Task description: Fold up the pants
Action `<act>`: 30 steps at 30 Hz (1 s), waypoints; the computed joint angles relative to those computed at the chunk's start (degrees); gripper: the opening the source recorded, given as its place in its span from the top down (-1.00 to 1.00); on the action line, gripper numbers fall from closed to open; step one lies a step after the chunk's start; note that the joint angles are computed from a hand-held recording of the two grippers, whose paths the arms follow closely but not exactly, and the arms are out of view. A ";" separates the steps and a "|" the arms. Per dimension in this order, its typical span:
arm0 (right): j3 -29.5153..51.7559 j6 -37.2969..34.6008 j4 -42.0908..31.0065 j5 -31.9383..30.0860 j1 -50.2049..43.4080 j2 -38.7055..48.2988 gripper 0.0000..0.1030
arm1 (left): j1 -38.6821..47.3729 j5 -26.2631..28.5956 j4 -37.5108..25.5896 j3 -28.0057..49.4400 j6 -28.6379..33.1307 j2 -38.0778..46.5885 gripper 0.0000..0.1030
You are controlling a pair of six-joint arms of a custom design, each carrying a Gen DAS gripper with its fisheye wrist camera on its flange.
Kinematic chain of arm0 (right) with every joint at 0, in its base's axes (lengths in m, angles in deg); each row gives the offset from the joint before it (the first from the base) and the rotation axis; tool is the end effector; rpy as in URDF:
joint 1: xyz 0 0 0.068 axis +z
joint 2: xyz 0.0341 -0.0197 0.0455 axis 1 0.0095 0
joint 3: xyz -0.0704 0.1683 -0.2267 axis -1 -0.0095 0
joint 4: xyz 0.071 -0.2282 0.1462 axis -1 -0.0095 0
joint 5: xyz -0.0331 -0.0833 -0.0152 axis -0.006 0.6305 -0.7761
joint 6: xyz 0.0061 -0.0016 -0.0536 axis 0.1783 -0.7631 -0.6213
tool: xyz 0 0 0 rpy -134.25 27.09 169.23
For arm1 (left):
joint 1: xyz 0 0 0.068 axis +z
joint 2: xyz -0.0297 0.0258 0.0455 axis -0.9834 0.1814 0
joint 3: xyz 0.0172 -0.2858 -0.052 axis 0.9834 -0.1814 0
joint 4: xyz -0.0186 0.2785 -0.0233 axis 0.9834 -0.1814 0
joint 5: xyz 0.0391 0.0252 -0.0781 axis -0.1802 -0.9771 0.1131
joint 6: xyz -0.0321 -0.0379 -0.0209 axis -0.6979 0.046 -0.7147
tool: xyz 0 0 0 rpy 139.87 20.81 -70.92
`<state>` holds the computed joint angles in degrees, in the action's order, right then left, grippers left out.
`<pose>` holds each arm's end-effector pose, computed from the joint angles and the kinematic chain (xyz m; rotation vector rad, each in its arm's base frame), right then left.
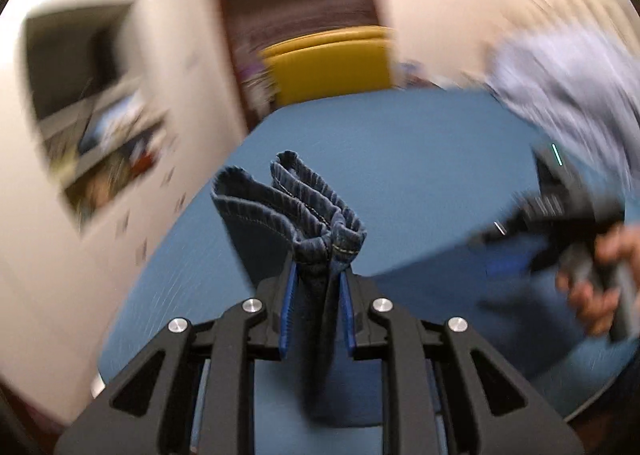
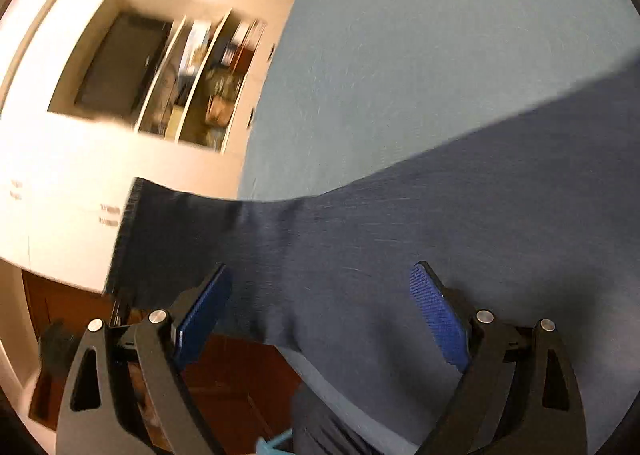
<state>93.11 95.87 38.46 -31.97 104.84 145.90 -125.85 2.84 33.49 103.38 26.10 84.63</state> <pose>0.3288 0.1151 0.2213 0.0843 2.6010 1.2510 0.2091 -0.1849 0.3799 0.2705 2.1162 0.2404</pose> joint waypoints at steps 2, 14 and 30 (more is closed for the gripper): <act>-6.76 -5.88 -5.25 0.77 -9.03 -8.68 -0.72 | -9.38 -5.95 1.48 2.96 -0.68 9.16 0.63; -14.03 -31.21 -20.89 -2.35 -36.45 -14.45 -0.72 | -25.59 -20.99 2.78 11.06 -2.76 42.57 -0.18; -6.40 -25.98 -27.96 -12.54 -26.94 -3.28 -0.72 | -16.73 -3.22 15.50 3.91 2.87 26.87 0.66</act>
